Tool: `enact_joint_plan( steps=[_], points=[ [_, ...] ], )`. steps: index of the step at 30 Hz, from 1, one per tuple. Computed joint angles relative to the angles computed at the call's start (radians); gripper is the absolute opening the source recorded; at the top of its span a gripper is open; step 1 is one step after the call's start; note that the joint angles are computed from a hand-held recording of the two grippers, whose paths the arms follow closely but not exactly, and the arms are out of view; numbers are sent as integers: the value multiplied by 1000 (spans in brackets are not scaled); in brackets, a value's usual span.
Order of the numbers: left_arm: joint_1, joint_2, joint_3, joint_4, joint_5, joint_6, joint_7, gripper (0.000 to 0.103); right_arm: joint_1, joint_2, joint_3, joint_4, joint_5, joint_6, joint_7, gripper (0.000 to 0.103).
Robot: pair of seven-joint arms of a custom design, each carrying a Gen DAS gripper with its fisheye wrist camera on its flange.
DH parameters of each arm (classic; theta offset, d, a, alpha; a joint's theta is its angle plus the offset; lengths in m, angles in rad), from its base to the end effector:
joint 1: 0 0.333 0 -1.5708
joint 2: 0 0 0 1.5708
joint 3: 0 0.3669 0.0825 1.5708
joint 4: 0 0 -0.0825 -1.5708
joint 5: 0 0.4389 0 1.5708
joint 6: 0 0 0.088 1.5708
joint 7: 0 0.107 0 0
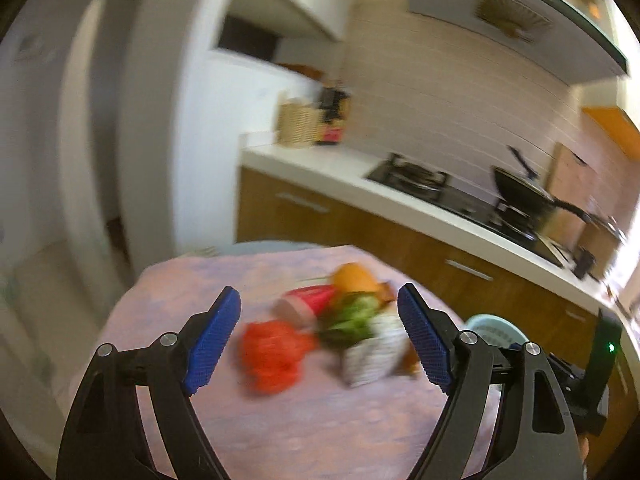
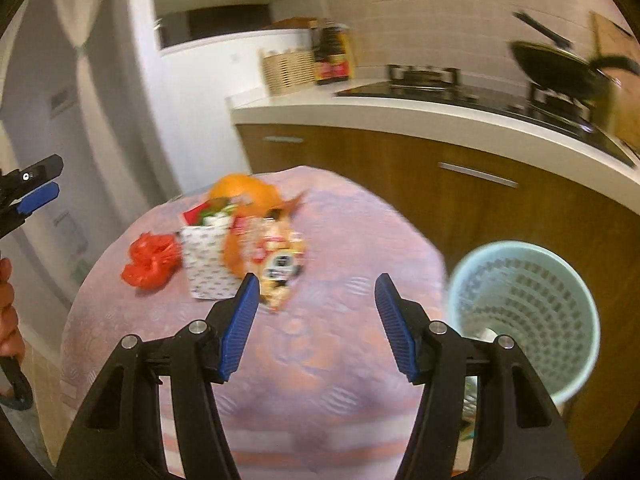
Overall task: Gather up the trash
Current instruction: 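Grasp the red plastic bag with the left tool while the right tool grasps the orange snack bag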
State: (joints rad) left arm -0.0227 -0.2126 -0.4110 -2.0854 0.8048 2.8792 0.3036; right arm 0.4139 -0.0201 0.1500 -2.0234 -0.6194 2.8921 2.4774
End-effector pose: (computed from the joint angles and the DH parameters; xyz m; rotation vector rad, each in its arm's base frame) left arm 0.5046 -0.3028 0.6430 -1.7121 1.5240 -1.1872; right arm 0.5241 0.3727 0.5831 -1.7399 1.4360 -0.5479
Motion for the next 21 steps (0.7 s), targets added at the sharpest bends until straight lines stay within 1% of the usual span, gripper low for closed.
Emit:
enact_joint_plan(
  steps=[2,3,4,6,8,9,12,13,15,17,18,19,20,21],
  points=[
    [-26,-2,66,-53,-118,50,75,79,6,38,3,24,-23,29,22,56],
    [-37,4,89,-66,-181,70,123,79,12,62,1,39,-37,43,42,56],
    [-72,23,130,-83,-283,103,206,79,19,77,-7,49,-54,48,64,56],
    [-150,68,200,-89,-482,126,383,79,33,103,-20,64,-65,58,88,56],
    [-183,105,221,-76,-606,110,509,79,44,124,-31,73,-61,53,101,57],
    [-183,124,214,-65,-633,101,541,79,47,128,-33,77,-46,41,91,57],
    [-187,198,197,-10,-737,80,662,79,56,122,-53,69,-68,59,123,56],
    [-190,224,194,12,-768,67,696,79,53,123,-52,68,-54,60,115,56],
    [-199,268,200,52,-735,36,669,79,45,127,-42,68,1,63,69,57],
    [-212,292,210,69,-722,29,656,78,51,129,-45,75,1,52,60,56],
    [-219,302,216,77,-712,20,647,74,56,132,-47,82,-9,42,60,57],
    [-226,309,223,80,-701,21,635,68,61,136,-48,90,-18,32,60,57],
    [-232,315,229,85,-690,15,626,63,66,140,-49,98,-26,24,59,57],
    [-236,323,233,91,-687,7,622,55,70,146,-49,107,-31,18,58,57]
  ],
)
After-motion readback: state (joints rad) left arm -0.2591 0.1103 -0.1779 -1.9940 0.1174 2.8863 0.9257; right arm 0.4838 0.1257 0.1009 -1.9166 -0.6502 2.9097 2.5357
